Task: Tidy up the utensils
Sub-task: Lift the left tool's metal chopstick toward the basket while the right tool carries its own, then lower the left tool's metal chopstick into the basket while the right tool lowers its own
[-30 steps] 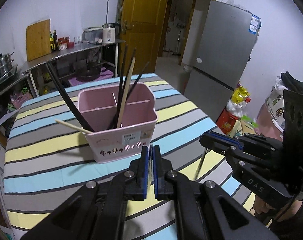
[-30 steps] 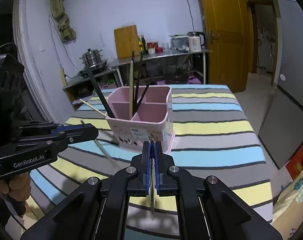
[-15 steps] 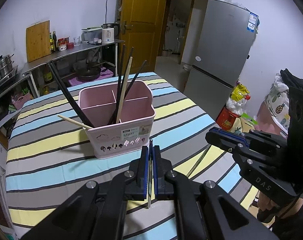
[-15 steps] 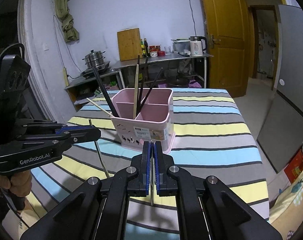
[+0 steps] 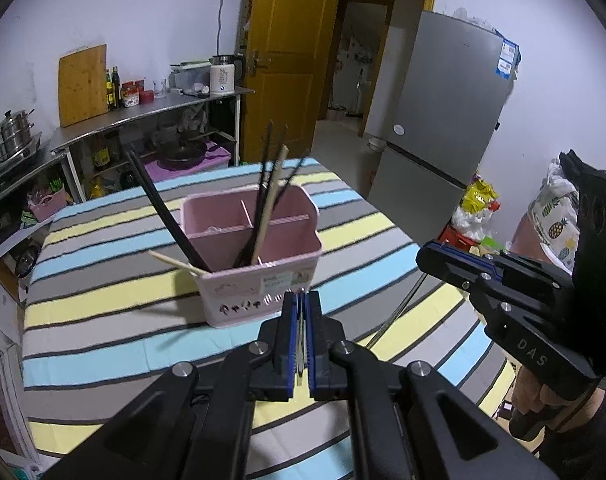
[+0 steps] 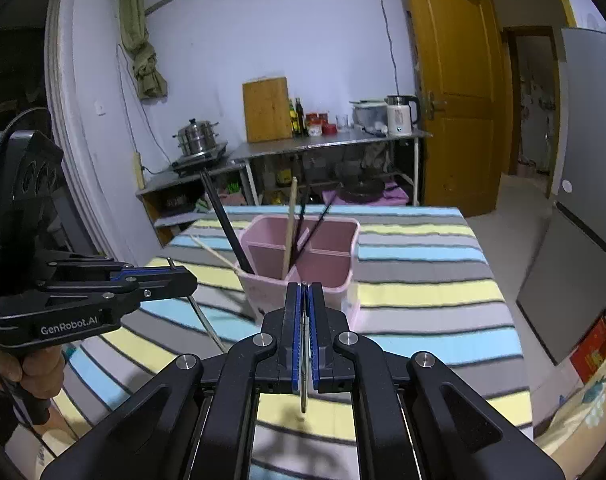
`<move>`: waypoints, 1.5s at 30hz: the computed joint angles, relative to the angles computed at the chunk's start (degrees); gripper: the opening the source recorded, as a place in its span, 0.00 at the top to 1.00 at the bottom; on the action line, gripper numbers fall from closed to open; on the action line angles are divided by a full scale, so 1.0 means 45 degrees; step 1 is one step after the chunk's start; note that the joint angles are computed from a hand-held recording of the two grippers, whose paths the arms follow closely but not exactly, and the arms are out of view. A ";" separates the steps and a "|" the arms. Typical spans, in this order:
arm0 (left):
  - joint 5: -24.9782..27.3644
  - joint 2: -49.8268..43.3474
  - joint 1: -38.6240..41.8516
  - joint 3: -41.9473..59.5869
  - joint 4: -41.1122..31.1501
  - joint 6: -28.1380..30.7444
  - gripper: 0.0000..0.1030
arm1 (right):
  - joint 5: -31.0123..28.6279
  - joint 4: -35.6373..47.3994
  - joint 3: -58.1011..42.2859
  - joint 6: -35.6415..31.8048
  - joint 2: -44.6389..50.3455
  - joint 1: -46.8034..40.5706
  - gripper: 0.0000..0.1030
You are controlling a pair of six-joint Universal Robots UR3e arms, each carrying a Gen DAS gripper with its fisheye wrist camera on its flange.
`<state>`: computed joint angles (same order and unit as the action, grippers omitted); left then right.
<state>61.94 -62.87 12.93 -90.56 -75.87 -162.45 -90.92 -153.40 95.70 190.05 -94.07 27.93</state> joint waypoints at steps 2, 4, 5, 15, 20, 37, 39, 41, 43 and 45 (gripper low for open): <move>-0.0318 0.0002 0.0461 0.0452 -0.0393 0.0260 0.96 | -0.0074 0.0043 -0.0607 -0.0059 0.0342 0.0102 0.97; -0.0548 -0.0133 0.0827 0.1038 -0.0711 0.0471 0.96 | -0.0137 0.0125 -0.1182 -0.0105 0.0661 0.0211 0.97; -0.0686 -0.0219 0.1040 0.1374 -0.0881 0.0570 0.96 | -0.0219 0.0185 -0.1646 -0.0137 0.0934 0.0295 0.97; -0.1808 -0.1882 0.2340 0.4461 -0.1386 0.0477 0.96 | -0.0489 0.0702 -0.5526 0.0034 0.3337 0.0566 0.97; -0.1517 -0.2941 0.2046 0.5256 -0.0507 -0.0312 0.96 | -0.0595 0.0966 -0.7255 0.0112 0.4568 0.0565 0.97; -0.0482 -0.4510 0.1138 0.3907 0.1742 -0.1042 0.96 | -0.0282 0.1157 -0.8876 0.0278 0.6814 0.0437 0.97; -0.0516 -0.4450 0.1159 0.3451 0.1861 -0.0963 0.96 | -0.0172 0.1249 -0.8920 0.0292 0.6974 0.0428 0.97; -0.0533 -0.4487 0.1138 0.3134 0.1910 -0.0890 0.96 | -0.0191 0.1274 -0.8814 0.0277 0.7091 0.0481 0.97; -0.0497 -0.4475 0.1122 0.2780 0.1991 -0.0843 0.96 | -0.0256 0.1253 -0.8650 0.0280 0.7176 0.0554 0.97; -0.0482 -0.4461 0.1134 0.2486 0.2069 -0.0830 0.96 | -0.0295 0.1283 -0.8585 0.0300 0.7251 0.0581 0.97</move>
